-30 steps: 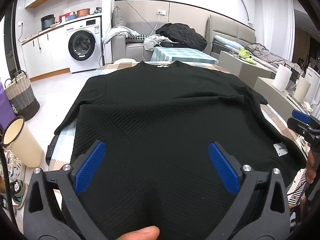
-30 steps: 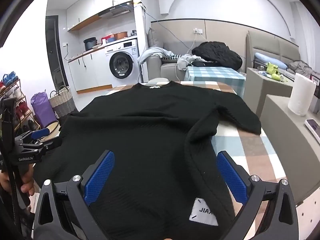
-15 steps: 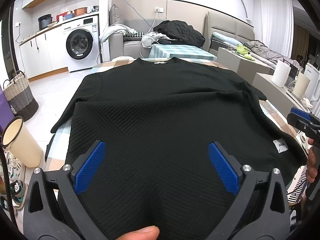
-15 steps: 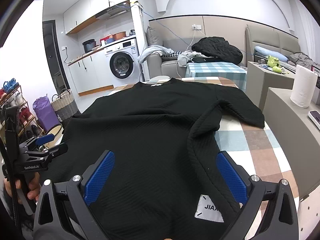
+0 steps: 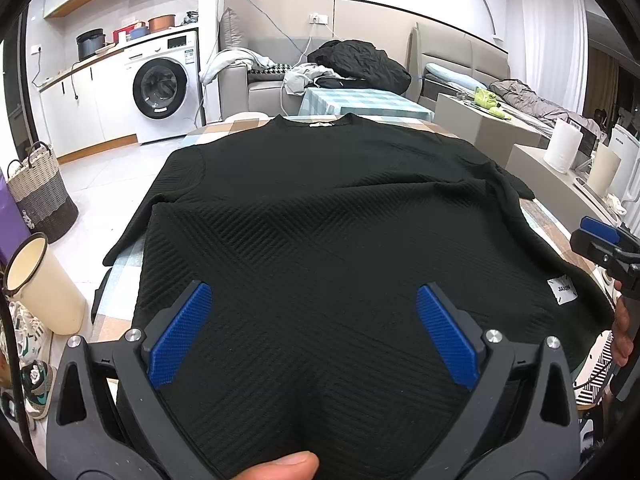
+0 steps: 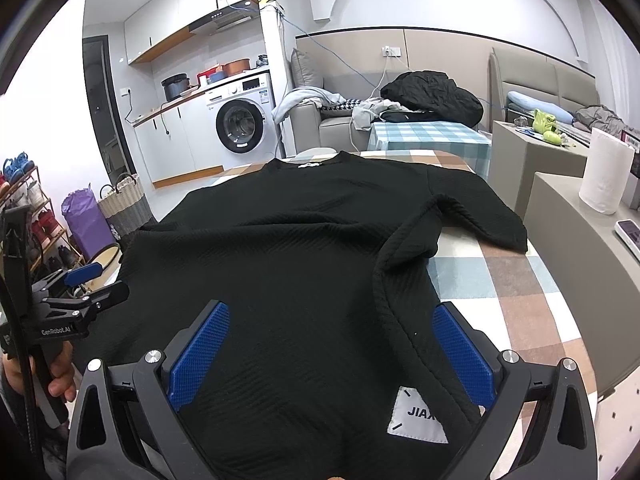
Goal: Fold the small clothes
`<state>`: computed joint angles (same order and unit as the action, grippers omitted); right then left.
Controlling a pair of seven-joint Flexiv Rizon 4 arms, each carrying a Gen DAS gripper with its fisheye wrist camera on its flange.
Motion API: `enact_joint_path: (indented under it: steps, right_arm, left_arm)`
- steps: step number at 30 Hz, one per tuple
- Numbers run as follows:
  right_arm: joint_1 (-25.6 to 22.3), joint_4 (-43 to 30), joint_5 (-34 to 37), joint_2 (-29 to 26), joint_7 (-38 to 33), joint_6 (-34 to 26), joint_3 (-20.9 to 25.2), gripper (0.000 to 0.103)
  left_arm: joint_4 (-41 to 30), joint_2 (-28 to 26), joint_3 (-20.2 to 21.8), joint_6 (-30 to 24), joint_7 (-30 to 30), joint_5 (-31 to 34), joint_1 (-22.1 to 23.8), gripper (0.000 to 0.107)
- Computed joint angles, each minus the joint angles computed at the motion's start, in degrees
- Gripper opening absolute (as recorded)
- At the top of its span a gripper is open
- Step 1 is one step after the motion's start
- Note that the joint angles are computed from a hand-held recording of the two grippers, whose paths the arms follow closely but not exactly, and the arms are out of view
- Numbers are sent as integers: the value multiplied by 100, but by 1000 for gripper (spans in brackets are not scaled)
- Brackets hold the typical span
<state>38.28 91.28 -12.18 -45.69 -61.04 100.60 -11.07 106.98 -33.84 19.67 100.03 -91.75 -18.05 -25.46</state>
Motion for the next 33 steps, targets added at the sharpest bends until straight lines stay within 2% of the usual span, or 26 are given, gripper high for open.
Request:
enact_joint_path:
  steps: [5, 13, 17, 20, 25, 31, 33]
  right_arm:
    - [-33, -33, -19, -28, -10, -30, 39, 103]
    - [181, -30, 66, -83, 27, 27, -265, 103]
    - [197, -23, 117, -102, -51, 199, -264, 103]
    - [353, 21, 236, -116, -139, 312, -431, 103]
    - [520, 31, 467, -147, -278, 401, -591, 103]
    - [485, -43, 585, -203, -405, 433, -542, 103]
    - [371, -48, 518, -184, -480, 418, -370, 103]
  left_arm:
    - [0, -3, 13, 2, -2, 14, -3, 102]
    - [-13, -26, -137, 45, 81, 68, 106, 102]
    - [27, -8, -230, 92, 139, 74, 178, 102]
    - [77, 34, -343, 140, 165, 64, 256, 102]
    - [87, 35, -319, 142, 217, -2, 226, 102]
    - [115, 37, -284, 142, 169, -105, 177, 102]
    - [126, 15, -197, 197, 131, -155, 106, 102]
